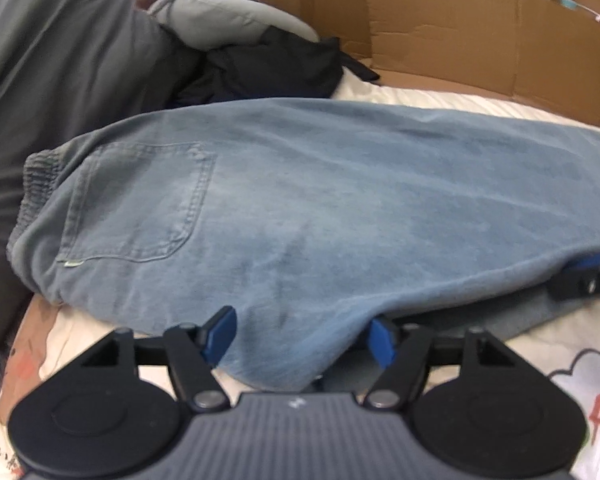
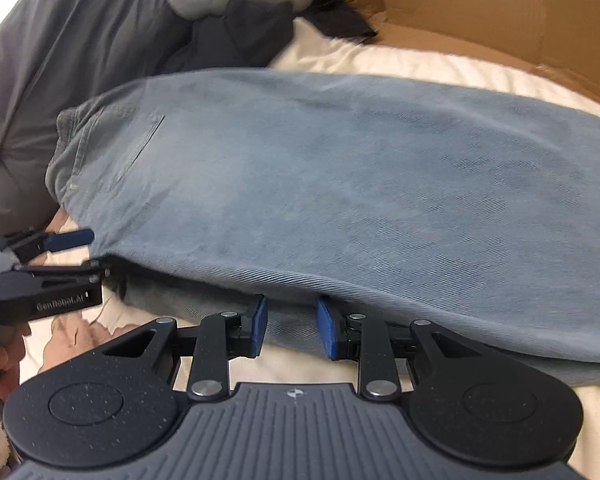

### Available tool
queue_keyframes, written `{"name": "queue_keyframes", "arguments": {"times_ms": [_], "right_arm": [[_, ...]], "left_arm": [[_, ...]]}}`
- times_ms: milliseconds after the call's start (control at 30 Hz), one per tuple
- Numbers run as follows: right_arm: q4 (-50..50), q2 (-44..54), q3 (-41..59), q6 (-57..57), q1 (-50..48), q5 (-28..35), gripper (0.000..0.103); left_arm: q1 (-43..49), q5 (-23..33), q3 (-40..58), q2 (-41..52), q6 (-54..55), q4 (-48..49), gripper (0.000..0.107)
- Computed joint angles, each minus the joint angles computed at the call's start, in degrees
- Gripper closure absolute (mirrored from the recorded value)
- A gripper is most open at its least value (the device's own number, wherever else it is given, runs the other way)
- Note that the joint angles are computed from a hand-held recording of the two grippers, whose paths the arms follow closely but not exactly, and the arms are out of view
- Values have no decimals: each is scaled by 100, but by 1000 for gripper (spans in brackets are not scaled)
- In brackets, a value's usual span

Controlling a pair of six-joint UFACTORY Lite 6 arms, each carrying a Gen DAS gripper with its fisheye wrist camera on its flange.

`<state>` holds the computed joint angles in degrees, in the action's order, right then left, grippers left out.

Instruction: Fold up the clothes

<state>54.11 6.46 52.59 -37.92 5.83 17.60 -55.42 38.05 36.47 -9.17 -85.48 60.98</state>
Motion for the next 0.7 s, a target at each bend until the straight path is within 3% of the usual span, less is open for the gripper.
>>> {"name": "queue_keyframes", "arguments": {"times_ms": [133, 400, 567, 700], "right_arm": [[-15, 244, 65, 26, 349, -57, 69], [52, 282, 174, 115, 484, -25, 69], [298, 207, 135, -94, 409, -51, 69], [331, 179, 95, -125, 416, -80, 69]], "left_arm": [[111, 149, -223, -154, -31, -153, 21], [703, -376, -781, -478, -241, -1059, 21], [756, -796, -1054, -574, -1324, -251, 23], [679, -949, -1011, -356, -2280, 520, 31]]}}
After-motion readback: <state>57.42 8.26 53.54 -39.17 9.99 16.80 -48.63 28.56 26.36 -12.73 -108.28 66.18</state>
